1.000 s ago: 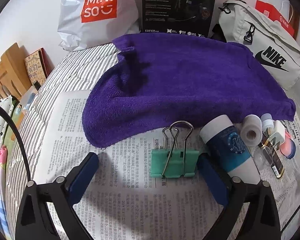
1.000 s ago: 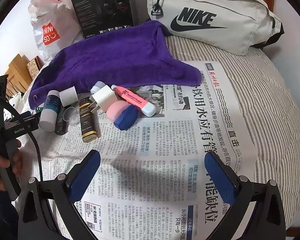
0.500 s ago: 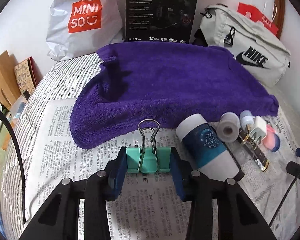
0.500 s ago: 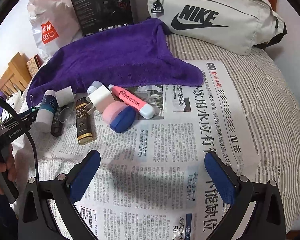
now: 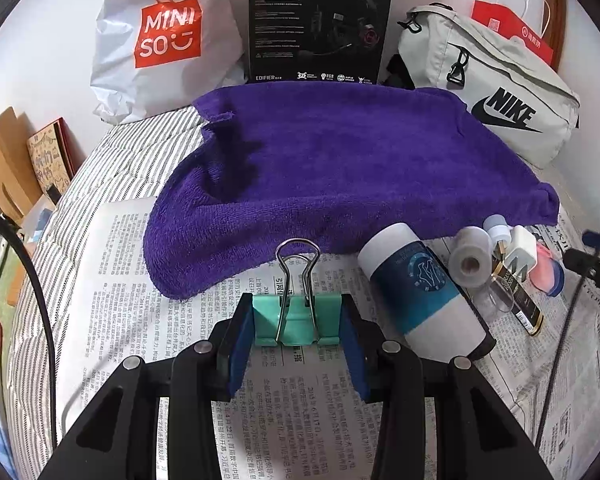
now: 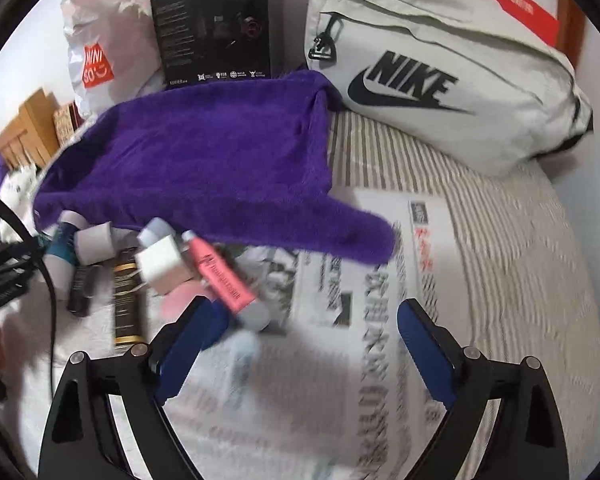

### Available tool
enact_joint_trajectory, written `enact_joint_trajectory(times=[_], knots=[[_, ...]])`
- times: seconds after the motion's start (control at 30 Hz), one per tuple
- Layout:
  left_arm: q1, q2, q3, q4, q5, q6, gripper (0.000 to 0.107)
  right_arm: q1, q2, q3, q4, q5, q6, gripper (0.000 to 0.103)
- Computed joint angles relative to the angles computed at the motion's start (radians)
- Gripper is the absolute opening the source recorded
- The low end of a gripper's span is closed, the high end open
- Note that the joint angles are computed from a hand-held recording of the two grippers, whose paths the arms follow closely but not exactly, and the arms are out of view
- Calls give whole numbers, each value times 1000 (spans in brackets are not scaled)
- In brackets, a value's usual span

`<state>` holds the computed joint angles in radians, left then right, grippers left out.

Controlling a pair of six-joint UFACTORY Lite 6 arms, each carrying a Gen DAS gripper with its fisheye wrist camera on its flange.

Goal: Organize rigid objects
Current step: 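Grasp the pink tube with the right tool while the left tool holds the clip, then carry the pink tube onto the purple towel and open the right tool while the left carries the clip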

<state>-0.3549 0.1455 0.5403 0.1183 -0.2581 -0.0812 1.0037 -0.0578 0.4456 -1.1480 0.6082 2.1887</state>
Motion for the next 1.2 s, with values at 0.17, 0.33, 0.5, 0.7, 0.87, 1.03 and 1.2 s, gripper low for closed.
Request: enact_joint_trajectory(times=[0.17, 0.33, 0.5, 0.7, 0.87, 1.03, 1.2], knots=[[-4, 8, -2, -13, -16, 28, 39, -78, 52, 19, -117, -75, -55, 83], [8, 18, 4, 67, -22, -32, 39, -108, 105, 61, -228, -125, -109, 80], [9, 19, 2, 78, -26, -40, 39, -147, 153, 91, -399, -196, -35, 46], [10, 16, -2, 85, -36, -37, 39, -88, 144, 82, -343, -181, -55, 20], [5, 10, -6, 73, -34, -28, 39, -94, 40, 13, -184, -253, -122, 17], [11, 13, -6, 100, -38, -54, 39, -107, 88, 47, -241, -252, -89, 18], [15, 13, -8, 113, -46, -62, 39, -92, 135, 90, -219, -212, -124, 16]])
